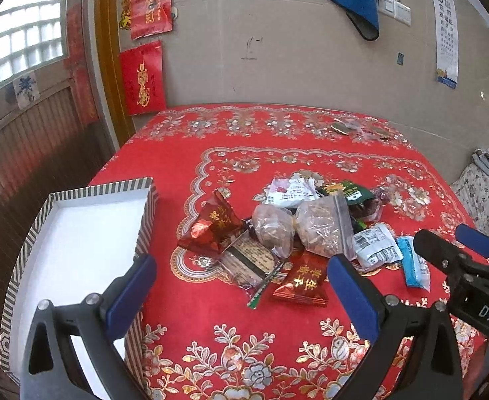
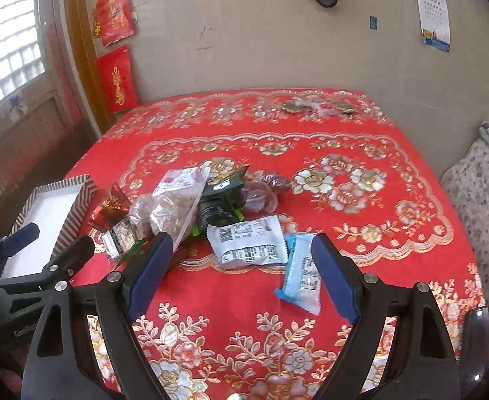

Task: Organize snacks
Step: 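Move both tools toward the snack pile, left tool over the red candy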

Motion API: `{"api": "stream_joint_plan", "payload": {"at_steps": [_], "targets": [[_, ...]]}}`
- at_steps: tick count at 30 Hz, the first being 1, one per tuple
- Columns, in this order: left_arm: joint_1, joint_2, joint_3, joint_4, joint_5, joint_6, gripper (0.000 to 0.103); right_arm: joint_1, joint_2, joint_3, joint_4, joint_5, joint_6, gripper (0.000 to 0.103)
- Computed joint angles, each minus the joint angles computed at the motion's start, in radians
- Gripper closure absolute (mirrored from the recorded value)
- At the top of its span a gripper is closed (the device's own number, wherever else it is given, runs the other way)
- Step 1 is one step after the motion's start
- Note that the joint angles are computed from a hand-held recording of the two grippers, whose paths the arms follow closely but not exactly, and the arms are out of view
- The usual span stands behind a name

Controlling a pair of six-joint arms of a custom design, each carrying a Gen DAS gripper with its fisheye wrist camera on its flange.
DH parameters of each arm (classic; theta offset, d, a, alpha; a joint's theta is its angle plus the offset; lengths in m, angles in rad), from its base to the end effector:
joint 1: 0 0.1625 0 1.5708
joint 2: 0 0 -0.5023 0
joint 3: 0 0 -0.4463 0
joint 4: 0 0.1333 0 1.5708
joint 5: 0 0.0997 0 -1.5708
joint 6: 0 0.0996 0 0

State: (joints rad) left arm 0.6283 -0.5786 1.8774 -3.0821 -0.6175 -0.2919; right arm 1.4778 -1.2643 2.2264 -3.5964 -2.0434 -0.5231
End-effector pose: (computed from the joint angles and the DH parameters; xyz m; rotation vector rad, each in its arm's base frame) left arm -0.3998 -0.5556 -0.0281 0.6217 2.2440 -0.8970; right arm 0.0381 -0.5386 0.3193 0.1635 -2.1949 1.0625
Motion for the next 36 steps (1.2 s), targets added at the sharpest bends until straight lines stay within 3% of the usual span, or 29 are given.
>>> {"api": "stream_joint_plan", "payload": {"at_steps": [5,14,24,28,36], "targets": [[0.011,0.001,-0.009,0.005,-0.005,-0.001,0.000,-0.022,-0.012,-0.010,0.073,0.041,0.030,0.017],[0.030,0.002,-0.030,0.024,-0.011,0.025,0.000,-0.023,-0.007,-0.018,0.068,0.024,0.019,0.017],[0.084,-0.015,-0.104,0.175,-0.132,-0.019,0.000,-0.043,-0.009,-0.024,0.094,0.015,0.009,0.017],[0.109,-0.024,-0.133,0.232,-0.219,-0.042,0.000,-0.048,-0.010,-0.020,0.086,0.017,0.009,0.017],[0.142,-0.032,-0.190,0.304,-0.251,-0.077,0.000,-0.047,-0.004,-0.023,0.098,0.021,0.003,0.017]]}}
